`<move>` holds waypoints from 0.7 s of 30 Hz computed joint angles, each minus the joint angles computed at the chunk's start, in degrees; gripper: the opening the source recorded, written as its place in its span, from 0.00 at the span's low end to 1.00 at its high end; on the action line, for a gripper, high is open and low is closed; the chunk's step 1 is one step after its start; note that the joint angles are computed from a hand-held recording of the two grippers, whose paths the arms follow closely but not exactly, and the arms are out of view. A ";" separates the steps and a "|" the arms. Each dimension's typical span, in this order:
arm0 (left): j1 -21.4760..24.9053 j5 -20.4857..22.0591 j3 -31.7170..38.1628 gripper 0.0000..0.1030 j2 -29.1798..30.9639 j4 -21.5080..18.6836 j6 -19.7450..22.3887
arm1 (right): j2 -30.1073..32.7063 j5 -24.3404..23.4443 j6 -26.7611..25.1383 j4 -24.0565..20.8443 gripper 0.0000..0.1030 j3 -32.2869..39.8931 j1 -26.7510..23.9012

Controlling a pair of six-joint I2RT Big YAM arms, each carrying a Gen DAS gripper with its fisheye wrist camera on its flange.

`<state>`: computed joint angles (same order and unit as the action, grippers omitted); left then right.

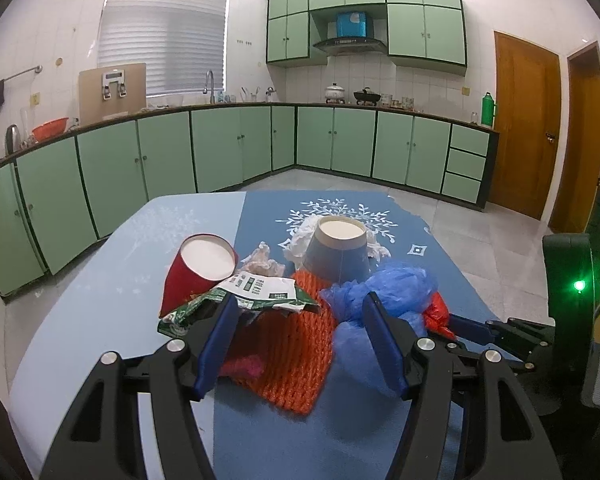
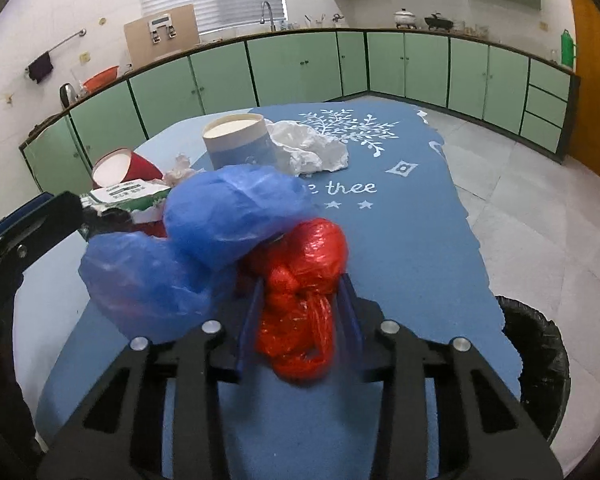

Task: Collect trash
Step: 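Grasp the blue plastic bags with the left tool while the right tool grasps the red bag, then carry the blue bags and red bag over the black bin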

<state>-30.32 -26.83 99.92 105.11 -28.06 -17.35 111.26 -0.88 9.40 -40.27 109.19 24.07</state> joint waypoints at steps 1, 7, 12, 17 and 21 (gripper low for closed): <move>0.00 0.21 0.15 0.62 0.07 -0.13 -0.07 | -0.15 -0.38 -0.31 0.06 0.29 -0.11 -0.05; -0.93 1.68 1.61 0.62 1.07 -0.21 1.04 | -3.25 0.63 0.59 1.93 0.27 -3.27 -1.05; -1.83 3.48 4.03 0.62 2.88 -1.03 1.96 | -5.46 3.05 0.20 3.13 0.27 -5.58 -2.28; -2.15 4.36 7.67 0.62 5.99 -3.06 3.05 | -7.69 4.32 1.03 4.37 0.27 -8.53 -4.09; -2.22 4.91 10.96 0.62 8.66 -5.51 3.38 | -9.31 5.29 1.92 5.56 0.27 -10.73 -5.47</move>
